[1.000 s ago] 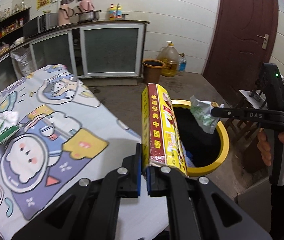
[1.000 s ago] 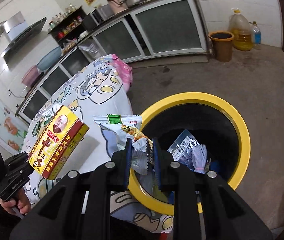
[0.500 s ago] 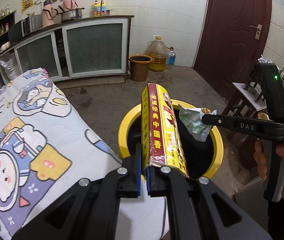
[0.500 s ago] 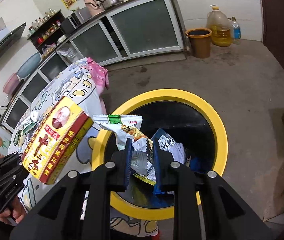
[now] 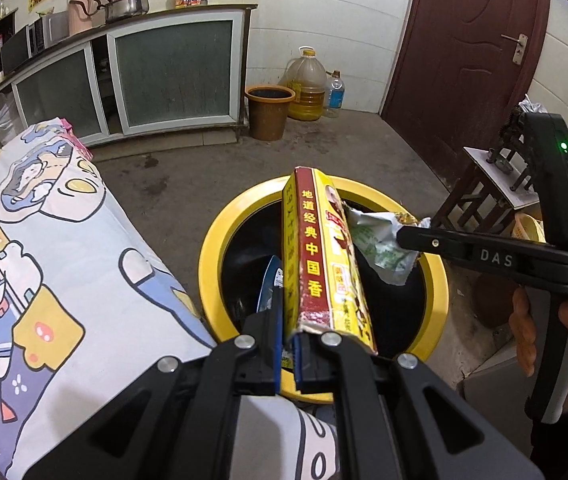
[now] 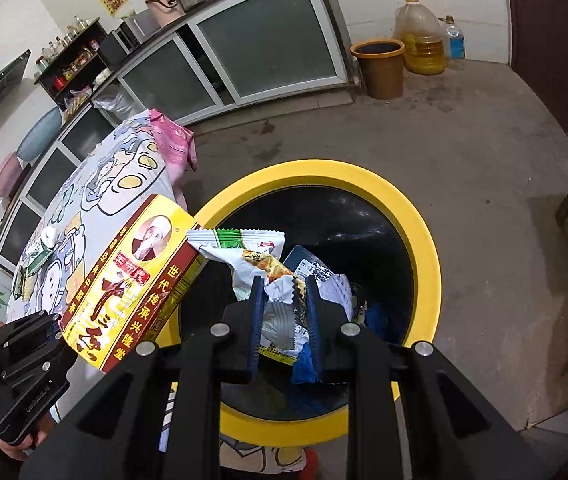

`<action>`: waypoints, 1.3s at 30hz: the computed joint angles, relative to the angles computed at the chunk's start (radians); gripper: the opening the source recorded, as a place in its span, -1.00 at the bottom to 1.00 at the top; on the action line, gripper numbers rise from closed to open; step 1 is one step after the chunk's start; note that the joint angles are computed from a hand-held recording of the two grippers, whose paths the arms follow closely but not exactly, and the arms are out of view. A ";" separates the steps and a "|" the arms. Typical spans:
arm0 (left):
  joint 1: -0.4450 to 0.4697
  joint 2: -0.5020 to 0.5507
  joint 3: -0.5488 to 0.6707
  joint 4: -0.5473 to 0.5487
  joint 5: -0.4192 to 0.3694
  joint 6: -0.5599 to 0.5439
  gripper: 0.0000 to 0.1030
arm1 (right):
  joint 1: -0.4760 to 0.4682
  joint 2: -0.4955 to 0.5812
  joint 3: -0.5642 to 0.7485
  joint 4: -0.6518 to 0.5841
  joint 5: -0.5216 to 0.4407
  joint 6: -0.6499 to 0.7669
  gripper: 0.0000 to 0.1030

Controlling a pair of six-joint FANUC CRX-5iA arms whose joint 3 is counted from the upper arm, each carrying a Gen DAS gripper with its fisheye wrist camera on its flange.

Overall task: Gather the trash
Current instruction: 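Open both tools to drop the box and wrapper into the bin, then move both tools back over the table toward the cartons and cloth bundle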

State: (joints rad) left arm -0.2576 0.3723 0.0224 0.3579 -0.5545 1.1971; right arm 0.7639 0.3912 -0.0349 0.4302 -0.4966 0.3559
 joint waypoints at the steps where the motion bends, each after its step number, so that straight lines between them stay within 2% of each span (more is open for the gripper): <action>1: 0.000 0.005 0.006 0.001 -0.003 0.003 -0.94 | 0.000 0.002 0.002 -0.003 -0.002 0.001 -0.61; 14: -0.002 0.024 0.024 -0.003 -0.013 0.028 -0.94 | -0.001 0.024 0.022 -0.007 -0.028 -0.025 -0.61; 17: -0.001 0.030 0.026 0.013 -0.019 0.019 -0.93 | -0.004 0.027 0.037 -0.055 -0.026 0.011 -0.58; 19: 0.000 0.028 0.023 0.021 -0.015 0.015 -0.92 | -0.007 0.032 0.054 -0.097 -0.034 0.053 -0.48; 20: 0.003 0.027 0.019 0.038 -0.016 0.002 -0.77 | -0.006 0.034 0.056 -0.090 -0.040 0.045 -0.45; 21: 0.003 0.026 0.015 0.052 -0.016 -0.005 -0.45 | -0.007 0.035 0.056 -0.084 -0.046 0.037 -0.31; 22: 0.004 0.019 0.005 0.056 -0.006 -0.003 -0.22 | -0.006 0.034 0.055 -0.075 -0.052 0.025 -0.06; 23: 0.004 0.009 -0.007 0.049 0.014 0.009 0.20 | -0.007 0.029 0.041 -0.049 -0.047 -0.009 0.07; 24: 0.005 -0.012 -0.037 0.053 0.060 0.010 0.35 | -0.008 0.020 0.020 -0.019 -0.032 -0.047 0.12; 26: 0.008 -0.027 -0.048 0.038 0.078 0.021 0.38 | -0.009 0.010 0.003 0.015 -0.036 -0.084 0.12; 27: 0.012 -0.037 -0.053 0.022 0.081 0.039 0.51 | -0.008 0.003 -0.011 0.044 -0.037 -0.113 0.12; 29: 0.027 -0.070 -0.086 -0.003 0.115 0.083 0.65 | -0.006 -0.011 -0.034 0.091 -0.037 -0.164 0.12; 33: 0.070 -0.130 -0.143 -0.016 0.139 0.103 0.72 | -0.003 -0.034 -0.070 0.162 -0.008 -0.229 0.12; 36: 0.109 -0.196 -0.166 -0.172 0.157 0.231 0.77 | -0.002 -0.046 -0.094 0.235 0.039 -0.274 0.12; 39: 0.164 -0.259 -0.216 -0.208 0.170 0.254 0.81 | 0.001 -0.046 -0.093 0.276 0.096 -0.284 0.13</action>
